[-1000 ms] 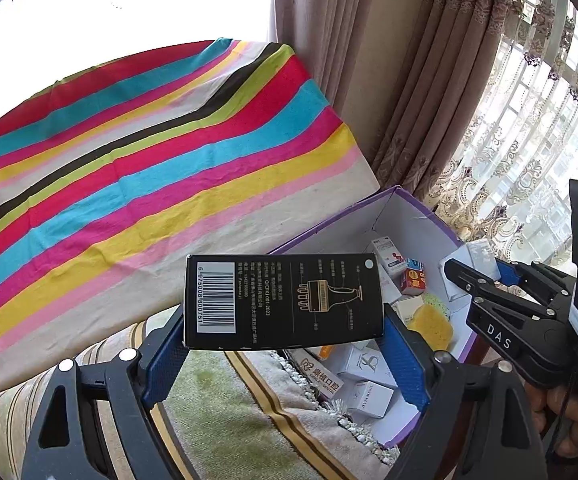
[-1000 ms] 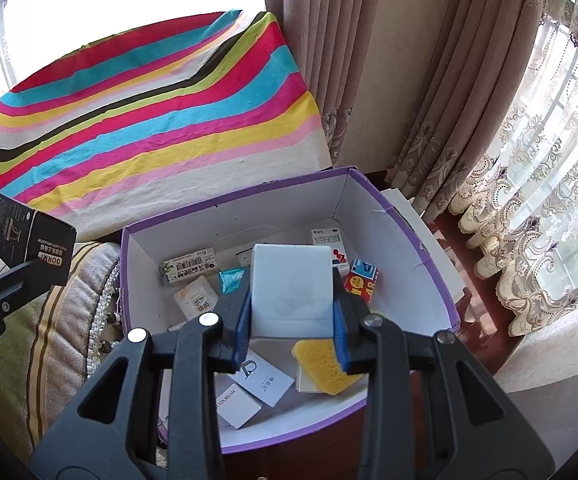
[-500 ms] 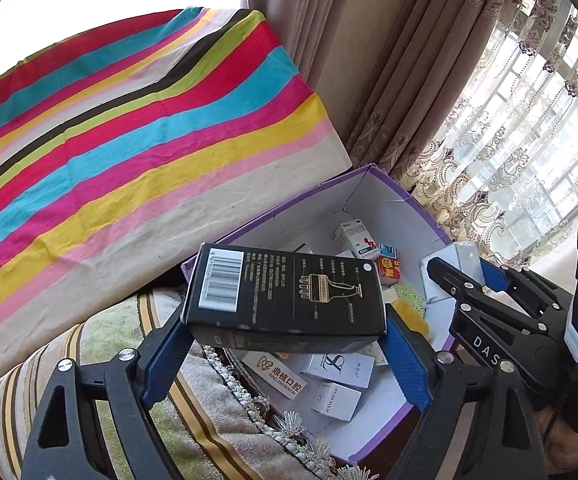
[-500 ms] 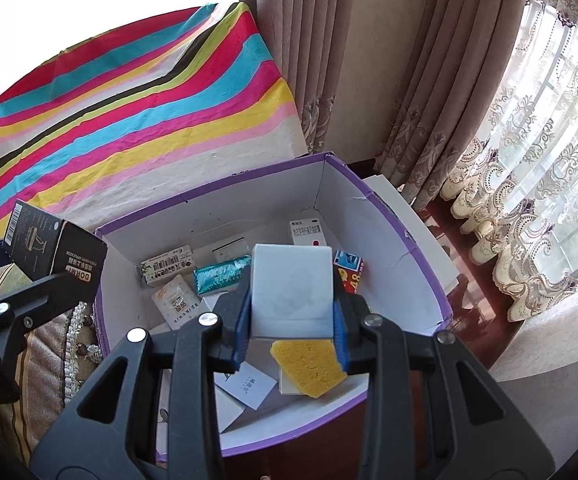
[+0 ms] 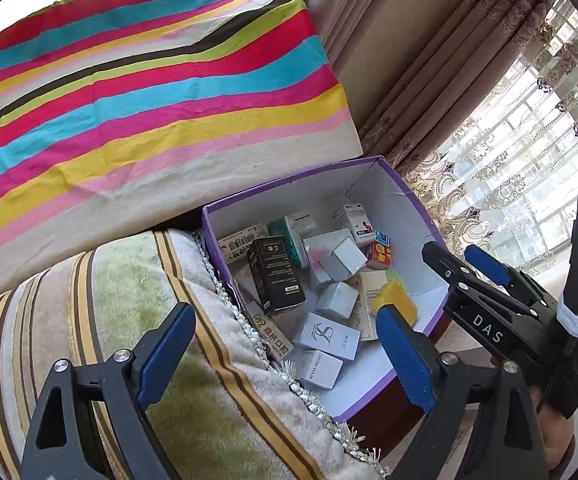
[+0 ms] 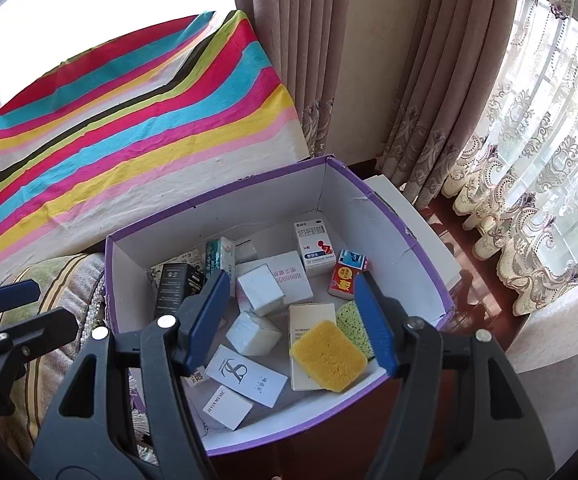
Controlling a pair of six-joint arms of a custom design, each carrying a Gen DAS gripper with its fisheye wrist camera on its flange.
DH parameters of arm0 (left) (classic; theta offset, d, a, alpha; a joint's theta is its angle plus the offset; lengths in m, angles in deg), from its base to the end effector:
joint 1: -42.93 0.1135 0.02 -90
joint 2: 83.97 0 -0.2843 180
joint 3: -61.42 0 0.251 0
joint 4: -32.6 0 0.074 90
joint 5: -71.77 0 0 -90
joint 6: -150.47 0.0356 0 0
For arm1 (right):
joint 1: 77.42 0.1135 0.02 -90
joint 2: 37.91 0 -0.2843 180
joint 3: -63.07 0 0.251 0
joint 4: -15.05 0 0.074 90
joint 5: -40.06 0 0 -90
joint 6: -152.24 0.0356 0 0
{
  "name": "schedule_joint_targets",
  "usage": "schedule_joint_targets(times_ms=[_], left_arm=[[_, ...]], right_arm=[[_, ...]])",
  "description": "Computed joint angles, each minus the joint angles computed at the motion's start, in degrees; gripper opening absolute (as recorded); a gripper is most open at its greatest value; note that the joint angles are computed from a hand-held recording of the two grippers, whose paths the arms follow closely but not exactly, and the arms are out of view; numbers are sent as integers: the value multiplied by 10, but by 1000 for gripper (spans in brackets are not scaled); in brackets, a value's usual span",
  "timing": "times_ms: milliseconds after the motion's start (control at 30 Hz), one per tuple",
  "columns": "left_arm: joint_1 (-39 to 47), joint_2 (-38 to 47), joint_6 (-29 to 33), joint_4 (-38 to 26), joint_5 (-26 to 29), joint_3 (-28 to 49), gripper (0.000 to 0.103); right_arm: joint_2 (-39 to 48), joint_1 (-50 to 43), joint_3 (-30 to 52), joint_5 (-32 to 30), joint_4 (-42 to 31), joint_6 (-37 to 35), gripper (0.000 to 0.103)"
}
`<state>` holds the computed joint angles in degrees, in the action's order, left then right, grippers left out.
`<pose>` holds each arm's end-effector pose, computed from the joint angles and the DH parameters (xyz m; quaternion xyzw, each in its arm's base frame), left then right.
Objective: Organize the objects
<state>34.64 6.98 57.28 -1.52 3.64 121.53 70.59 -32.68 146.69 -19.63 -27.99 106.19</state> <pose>0.2806 -0.0543 0.1721 0.0837 0.9557 -0.2055 0.1933 0.2806 0.2528 0.1805 0.0435 0.9477 -0.0543 0.3115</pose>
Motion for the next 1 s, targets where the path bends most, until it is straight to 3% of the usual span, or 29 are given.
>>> schedule_joint_targets(times_ms=[133,267,367,467,1000], left_arm=[[29,-26,4,3,24,-30,93],[16,-40,22,20,6,-54,96],[1,-35,28,22,-13,-52,99],[13,-29,29,28,11,-55,103],[0,-21,26,21,-6,-48,103]], right_arm=[[0,19,9,2,-23,19,70],[-2,35,9,0,-36,34,72],[1,41,14,0,-53,48,73],[1,47,16,3,-60,52,73],[10,44,22,-7,-64,47,73]])
